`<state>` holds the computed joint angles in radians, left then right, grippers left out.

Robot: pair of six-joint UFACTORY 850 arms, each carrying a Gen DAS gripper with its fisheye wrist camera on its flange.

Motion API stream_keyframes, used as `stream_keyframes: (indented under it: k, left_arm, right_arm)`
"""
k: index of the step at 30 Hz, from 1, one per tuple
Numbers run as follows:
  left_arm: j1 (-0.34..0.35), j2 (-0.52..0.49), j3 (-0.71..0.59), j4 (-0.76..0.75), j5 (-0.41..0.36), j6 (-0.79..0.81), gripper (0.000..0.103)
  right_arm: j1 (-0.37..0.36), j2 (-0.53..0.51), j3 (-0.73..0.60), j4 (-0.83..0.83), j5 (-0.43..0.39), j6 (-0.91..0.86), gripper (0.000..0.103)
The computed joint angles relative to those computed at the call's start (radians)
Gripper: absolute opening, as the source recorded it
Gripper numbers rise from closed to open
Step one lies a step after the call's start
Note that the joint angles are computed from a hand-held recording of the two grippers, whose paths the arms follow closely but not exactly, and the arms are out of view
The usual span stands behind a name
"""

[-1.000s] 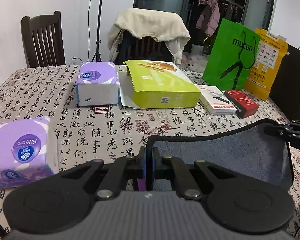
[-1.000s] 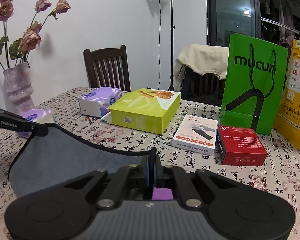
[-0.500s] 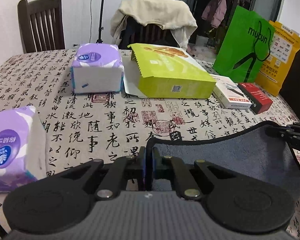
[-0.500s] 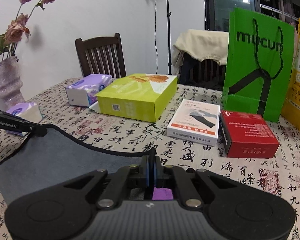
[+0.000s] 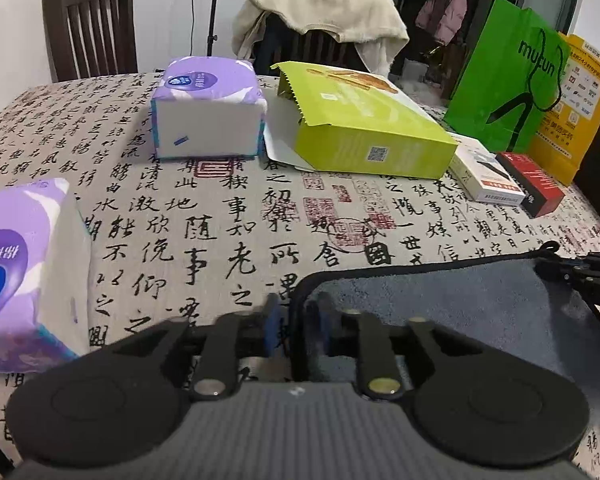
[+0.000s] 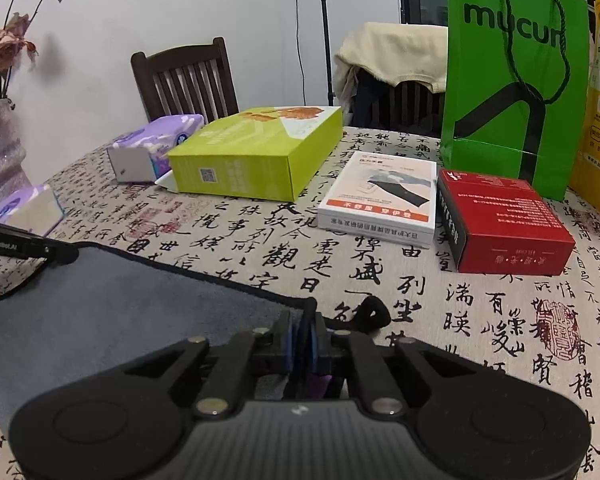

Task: Fold towel

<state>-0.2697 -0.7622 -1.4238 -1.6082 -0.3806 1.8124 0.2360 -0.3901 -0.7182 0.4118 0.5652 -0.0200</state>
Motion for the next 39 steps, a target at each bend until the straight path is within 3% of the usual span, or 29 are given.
stream_keyframes:
  k: [1,2,4,13,27,39]
  left_arm:
    - [0.0,0.001,0.001,0.001,0.002,-0.002,0.038]
    - [0.002,0.003,0.003,0.005,0.003,-0.009,0.039]
    - [0.004,0.009,0.009,0.014,0.006,-0.018,0.039]
    - [0.015,0.097,0.102,-0.056,0.017,0.087,0.042]
    - [0.047,0.348,0.348,-0.221,-0.047,0.306,0.044]
    - [0.089,0.568,0.604,-0.34,-0.134,0.487,0.05]
  right_arm:
    - [0.001,0.0,-0.001,0.009,-0.003,-0.007,0.011]
    - [0.002,0.002,0.0,0.014,-0.002,-0.012,0.012]
    - [0.004,0.006,0.0,0.022,-0.008,-0.022,0.026]
    - [0.038,0.068,0.029,0.187,-0.014,-0.17,0.048]
    - [0.161,0.316,0.161,0.436,0.018,-0.399,0.05]
    - [0.373,0.482,0.275,0.661,0.116,-0.508,0.056]
